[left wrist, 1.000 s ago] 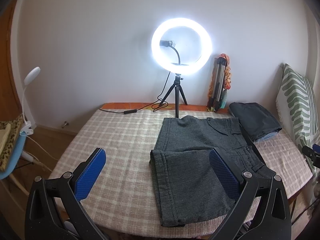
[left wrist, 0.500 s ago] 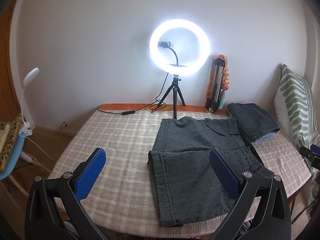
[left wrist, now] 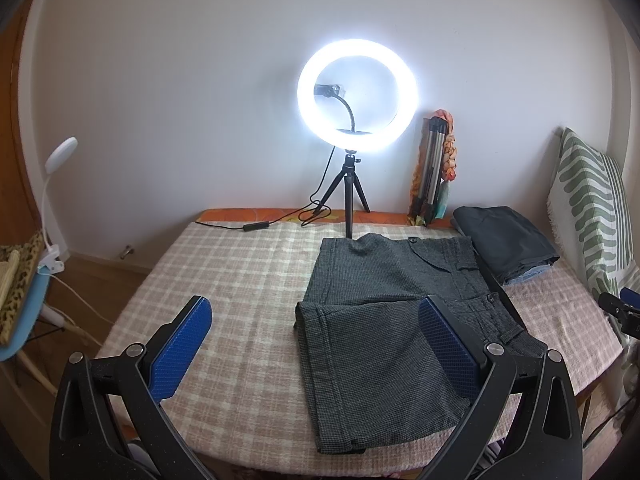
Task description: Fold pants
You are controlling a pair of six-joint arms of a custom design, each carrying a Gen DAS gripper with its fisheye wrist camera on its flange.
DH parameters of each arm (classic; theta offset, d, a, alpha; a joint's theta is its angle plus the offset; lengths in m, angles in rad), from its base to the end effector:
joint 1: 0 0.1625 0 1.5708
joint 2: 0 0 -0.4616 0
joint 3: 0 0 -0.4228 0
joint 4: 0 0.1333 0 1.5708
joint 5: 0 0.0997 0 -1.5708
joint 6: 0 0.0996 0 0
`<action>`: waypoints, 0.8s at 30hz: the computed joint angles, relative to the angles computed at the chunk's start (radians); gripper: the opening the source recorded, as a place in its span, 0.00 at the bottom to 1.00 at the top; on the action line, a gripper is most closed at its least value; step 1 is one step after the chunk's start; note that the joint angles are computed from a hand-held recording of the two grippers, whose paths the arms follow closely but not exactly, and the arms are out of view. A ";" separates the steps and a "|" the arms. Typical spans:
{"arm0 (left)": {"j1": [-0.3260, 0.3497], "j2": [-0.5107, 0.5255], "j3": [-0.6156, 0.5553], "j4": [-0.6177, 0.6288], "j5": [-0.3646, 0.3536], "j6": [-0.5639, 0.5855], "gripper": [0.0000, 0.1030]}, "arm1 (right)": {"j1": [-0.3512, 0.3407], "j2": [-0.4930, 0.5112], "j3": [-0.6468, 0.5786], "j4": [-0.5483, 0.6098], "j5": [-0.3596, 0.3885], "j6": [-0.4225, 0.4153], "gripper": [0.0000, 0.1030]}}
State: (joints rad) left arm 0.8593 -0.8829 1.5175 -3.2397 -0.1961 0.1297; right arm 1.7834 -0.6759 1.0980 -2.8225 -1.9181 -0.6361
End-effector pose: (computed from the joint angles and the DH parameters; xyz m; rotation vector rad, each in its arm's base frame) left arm -0.2829 -0.6819 0.3442 -0.0302 1.8593 -1.3148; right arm 0.2833 -0.8414 0.2884 0.8430 -2.3291 0.9722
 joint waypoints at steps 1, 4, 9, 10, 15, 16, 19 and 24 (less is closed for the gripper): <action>0.000 0.000 0.000 -0.003 0.000 0.003 1.00 | 0.000 0.000 0.000 0.000 0.000 -0.001 1.00; -0.002 0.001 0.001 -0.012 0.000 0.011 1.00 | 0.000 0.000 0.000 0.000 0.000 0.000 1.00; -0.002 0.001 0.001 -0.012 -0.001 0.011 1.00 | 0.001 0.000 0.000 0.000 0.000 0.000 1.00; -0.002 0.000 0.003 -0.013 -0.001 0.011 1.00 | 0.000 0.000 0.000 0.000 0.000 0.000 1.00; -0.003 -0.003 0.006 -0.004 -0.005 -0.001 1.00 | 0.002 -0.001 0.000 0.003 0.001 -0.001 1.00; -0.003 -0.004 0.006 0.000 -0.007 -0.006 1.00 | 0.002 -0.001 0.000 0.003 0.001 -0.001 1.00; -0.004 -0.003 0.005 0.000 -0.006 -0.001 1.00 | 0.002 -0.001 0.000 0.002 0.002 0.000 1.00; -0.004 -0.002 0.004 0.004 -0.006 -0.005 1.00 | 0.001 -0.001 0.002 0.002 0.002 -0.001 1.00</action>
State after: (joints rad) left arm 0.8557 -0.8850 1.5218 -3.2358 -0.2022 0.1248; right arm 1.7849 -0.6773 1.0998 -2.8208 -1.9157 -0.6367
